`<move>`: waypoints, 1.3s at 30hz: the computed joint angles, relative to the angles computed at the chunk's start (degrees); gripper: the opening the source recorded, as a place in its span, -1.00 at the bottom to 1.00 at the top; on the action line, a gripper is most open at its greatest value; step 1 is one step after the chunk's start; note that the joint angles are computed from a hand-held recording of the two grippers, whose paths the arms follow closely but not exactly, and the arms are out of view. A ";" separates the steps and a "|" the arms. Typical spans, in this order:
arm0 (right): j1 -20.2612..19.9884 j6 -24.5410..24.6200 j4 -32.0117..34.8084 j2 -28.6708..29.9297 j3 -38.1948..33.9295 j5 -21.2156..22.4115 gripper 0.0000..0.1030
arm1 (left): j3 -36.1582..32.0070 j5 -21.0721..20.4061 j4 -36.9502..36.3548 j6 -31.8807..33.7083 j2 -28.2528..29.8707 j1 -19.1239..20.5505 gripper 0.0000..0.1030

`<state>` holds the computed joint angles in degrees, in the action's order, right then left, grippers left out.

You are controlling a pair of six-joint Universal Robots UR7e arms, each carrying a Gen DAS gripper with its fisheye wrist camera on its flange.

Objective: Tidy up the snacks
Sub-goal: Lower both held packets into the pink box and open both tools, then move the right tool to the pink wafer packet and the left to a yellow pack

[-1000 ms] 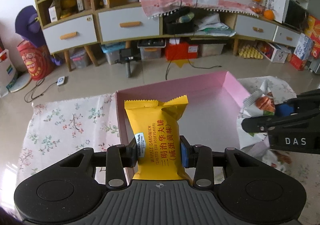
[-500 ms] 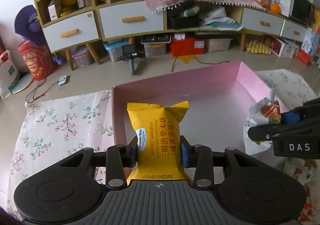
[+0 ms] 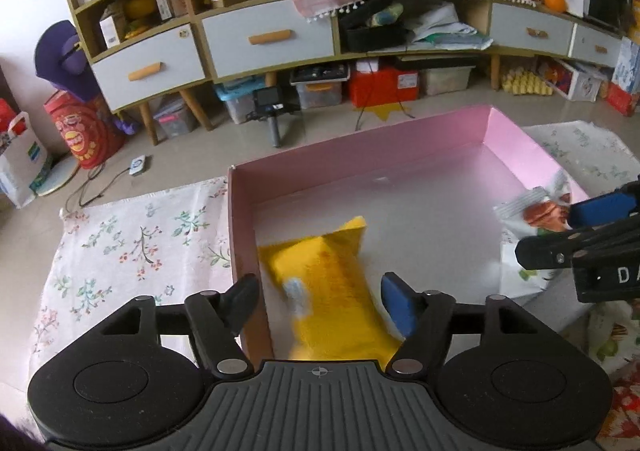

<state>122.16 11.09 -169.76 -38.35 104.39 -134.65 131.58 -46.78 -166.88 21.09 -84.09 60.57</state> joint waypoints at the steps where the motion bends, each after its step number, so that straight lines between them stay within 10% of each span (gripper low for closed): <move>1: 0.26 -0.12 0.31 -0.23 0.00 -0.26 -0.16 | -0.19 -0.42 1.76 -0.91 -0.73 -0.04 0.35; 11: 4.07 0.22 4.11 -3.36 1.54 -3.98 0.36 | 2.07 0.00 12.50 -5.57 -9.66 -3.86 0.70; 39: 12.86 7.39 9.74 -8.09 9.92 -4.72 0.57 | 8.66 2.07 43.85 -10.99 -40.01 -9.95 0.88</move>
